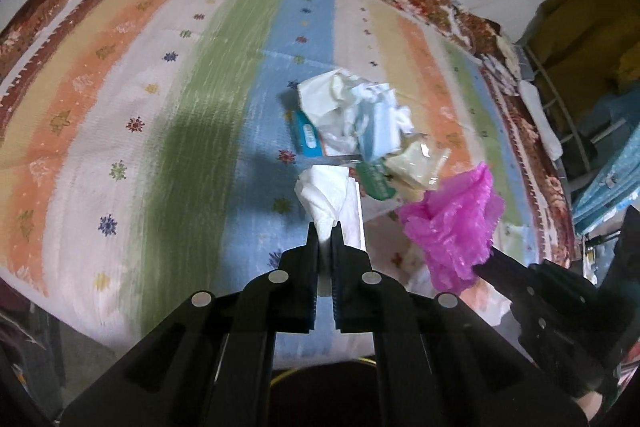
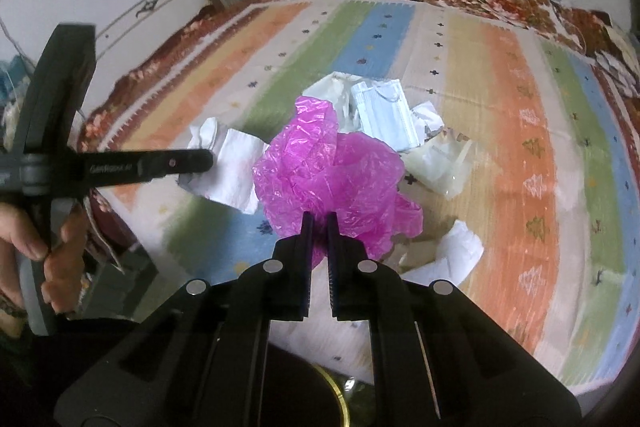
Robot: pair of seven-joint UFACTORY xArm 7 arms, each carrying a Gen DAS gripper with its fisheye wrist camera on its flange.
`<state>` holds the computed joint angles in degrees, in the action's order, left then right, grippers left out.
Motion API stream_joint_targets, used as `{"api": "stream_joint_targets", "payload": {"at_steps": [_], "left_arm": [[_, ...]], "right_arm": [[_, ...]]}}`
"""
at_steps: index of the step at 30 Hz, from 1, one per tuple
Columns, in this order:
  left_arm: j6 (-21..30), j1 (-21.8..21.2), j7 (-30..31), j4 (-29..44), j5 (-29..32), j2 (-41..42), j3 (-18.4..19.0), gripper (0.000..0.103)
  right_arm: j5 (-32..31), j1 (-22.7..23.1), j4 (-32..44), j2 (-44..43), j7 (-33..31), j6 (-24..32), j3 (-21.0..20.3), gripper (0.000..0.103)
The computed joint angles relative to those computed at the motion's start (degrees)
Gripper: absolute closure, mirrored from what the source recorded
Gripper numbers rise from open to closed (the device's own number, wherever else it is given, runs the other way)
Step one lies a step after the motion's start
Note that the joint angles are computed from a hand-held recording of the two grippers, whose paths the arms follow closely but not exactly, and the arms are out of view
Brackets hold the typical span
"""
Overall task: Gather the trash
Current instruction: 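Close left tool on white tissue while right tool grips pink bag, then carry tissue and pink bag over the bin and open both tools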
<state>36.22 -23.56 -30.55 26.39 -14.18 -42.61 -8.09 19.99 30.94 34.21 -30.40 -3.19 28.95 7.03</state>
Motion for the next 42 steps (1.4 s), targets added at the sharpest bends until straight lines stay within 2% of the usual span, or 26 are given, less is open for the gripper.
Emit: {"api": "stream_joint_targets", "payload": {"at_steps": [4,23,30,42], "left_arm": [[2.83,-0.24,-1.63,-0.02,2.57,-4.61,-3.13,0.098],[7.91,-7.39,-9.2,-4.07,1.32,-23.01,-7.05,0.098],[11.86,-10.51,-14.4,-6.6,0.22,-30.92,-10.77,0.098],[17.12,-15.02,-22.56,-7.76,0.38,-34.33,-15.79,0.098]], "right_arm": [[0.11,0.0,-1.56,-5.04,1.49,1.46,0.36,0.097],[-0.4,5.3,-11.68,-29.99,9.81,9.58,2.06,0.097],[-0.54,7.01,-15.63,-38.48,13.1,13.82,3.69,0.097],[0.0,9.9,-21.39,-48.15,19.34,20.68,5.68,0.097]]}}
